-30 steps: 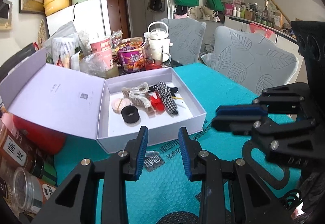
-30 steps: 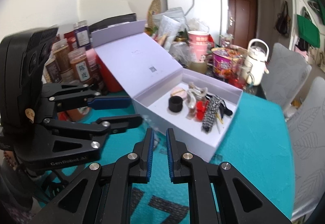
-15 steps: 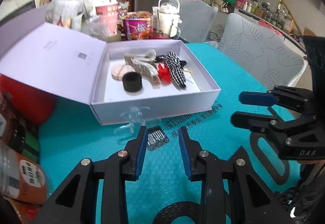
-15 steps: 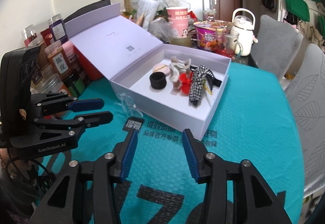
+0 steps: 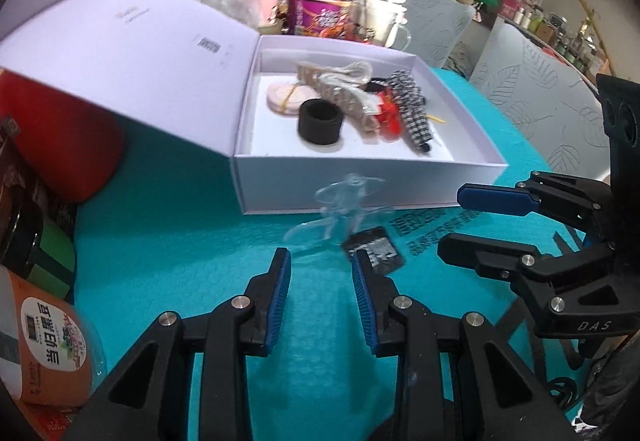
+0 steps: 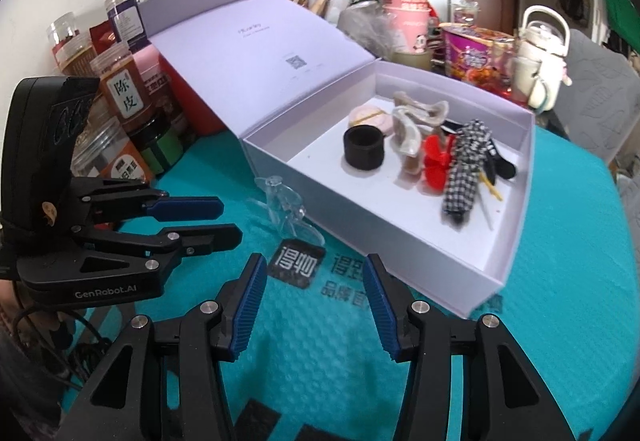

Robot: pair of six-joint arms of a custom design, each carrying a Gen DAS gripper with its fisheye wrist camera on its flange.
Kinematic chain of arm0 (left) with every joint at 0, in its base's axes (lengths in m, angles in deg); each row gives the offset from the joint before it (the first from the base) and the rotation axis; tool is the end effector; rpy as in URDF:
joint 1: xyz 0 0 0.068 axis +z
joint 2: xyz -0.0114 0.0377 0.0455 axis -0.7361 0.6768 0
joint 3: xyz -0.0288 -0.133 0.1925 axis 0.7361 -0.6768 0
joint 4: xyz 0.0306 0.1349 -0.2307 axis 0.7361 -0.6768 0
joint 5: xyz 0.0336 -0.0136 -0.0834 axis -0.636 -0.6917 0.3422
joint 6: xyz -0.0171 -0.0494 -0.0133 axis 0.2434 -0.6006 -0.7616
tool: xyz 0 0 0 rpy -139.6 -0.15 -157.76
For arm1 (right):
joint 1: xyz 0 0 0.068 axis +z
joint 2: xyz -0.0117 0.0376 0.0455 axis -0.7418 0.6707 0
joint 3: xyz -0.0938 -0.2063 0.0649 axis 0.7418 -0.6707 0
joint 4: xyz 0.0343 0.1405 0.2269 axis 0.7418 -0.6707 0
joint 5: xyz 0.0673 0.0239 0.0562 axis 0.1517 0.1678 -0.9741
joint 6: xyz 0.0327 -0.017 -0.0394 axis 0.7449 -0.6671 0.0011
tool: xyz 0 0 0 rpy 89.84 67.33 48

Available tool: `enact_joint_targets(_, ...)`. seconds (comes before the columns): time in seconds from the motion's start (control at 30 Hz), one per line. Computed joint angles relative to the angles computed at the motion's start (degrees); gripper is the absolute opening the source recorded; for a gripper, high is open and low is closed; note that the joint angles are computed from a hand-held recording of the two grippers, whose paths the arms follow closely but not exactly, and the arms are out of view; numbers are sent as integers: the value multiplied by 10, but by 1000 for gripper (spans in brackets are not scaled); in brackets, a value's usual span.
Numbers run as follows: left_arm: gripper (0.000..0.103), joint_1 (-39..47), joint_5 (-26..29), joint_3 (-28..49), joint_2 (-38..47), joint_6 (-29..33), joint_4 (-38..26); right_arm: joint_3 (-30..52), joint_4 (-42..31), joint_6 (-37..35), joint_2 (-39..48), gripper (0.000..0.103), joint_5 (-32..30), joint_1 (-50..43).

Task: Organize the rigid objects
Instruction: 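Carry the clear clip in the right gripper over the white box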

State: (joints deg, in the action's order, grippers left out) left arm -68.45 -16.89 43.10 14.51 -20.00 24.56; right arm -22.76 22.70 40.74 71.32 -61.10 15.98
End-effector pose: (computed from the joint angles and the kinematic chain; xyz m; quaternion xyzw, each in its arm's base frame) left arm 0.2098 -0.0932 0.0939 0.3111 0.8939 -0.1805 0.2674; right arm 0.1409 0.2483 0.1063 -0.0427 0.9336 0.0929 0.3434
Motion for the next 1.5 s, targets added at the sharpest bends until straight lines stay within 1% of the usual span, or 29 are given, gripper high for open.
enact_joint_targets(0.1,31,19,17,24,60,9,24,8,36,-37,32,45,-22,-23)
enact_joint_targets(0.2,31,29,29,41,97,22,41,17,59,-64,55,39,-49,-44)
enact_joint_targets(0.3,31,29,30,40,112,33,70,23,77,-83,74,33,-65,-57)
enact_joint_targets(0.33,31,28,33,40,116,38,75,24,83,-87,79,28,-66,-60)
enact_joint_targets(0.37,31,28,37,42,121,43,76,23,90,-91,81,26,-67,-63)
enact_joint_targets(0.43,31,30,58,47,135,50,80,27,100,-100,91,17,-76,-69)
enact_joint_targets(0.53,31,34,68,37,131,57,99,34,100,-105,104,11,-75,-72)
enact_joint_targets(0.63,31,39,76,32,122,64,102,21,116,-112,96,9,-80,-75)
enact_joint_targets(0.7,31,35,72,32,120,64,99,18,118,-114,94,9,-80,-75)
enact_joint_targets(0.8,31,23,57,21,94,61,97,21,108,-114,90,9,-68,-69)
enact_joint_targets(0.93,31,16,55,7,47,58,78,17,87,-109,65,9,-49,-54)
enact_joint_targets(1.13,31,-13,38,-17,-52,44,39,8,37,-90,10,9,3,-15)
enact_joint_targets(1.27,31,-36,30,-26,-113,33,12,2,-9,-70,-32,9,43,13)
enact_joint_targets(1.4,31,-68,14,-25,-154,24,-5,-2,-55,-51,-73,9,76,33)
enact_joint_targets(1.5,31,-94,-2,-17,-164,14,-6,-2,-97,-40,-104,9,101,45)
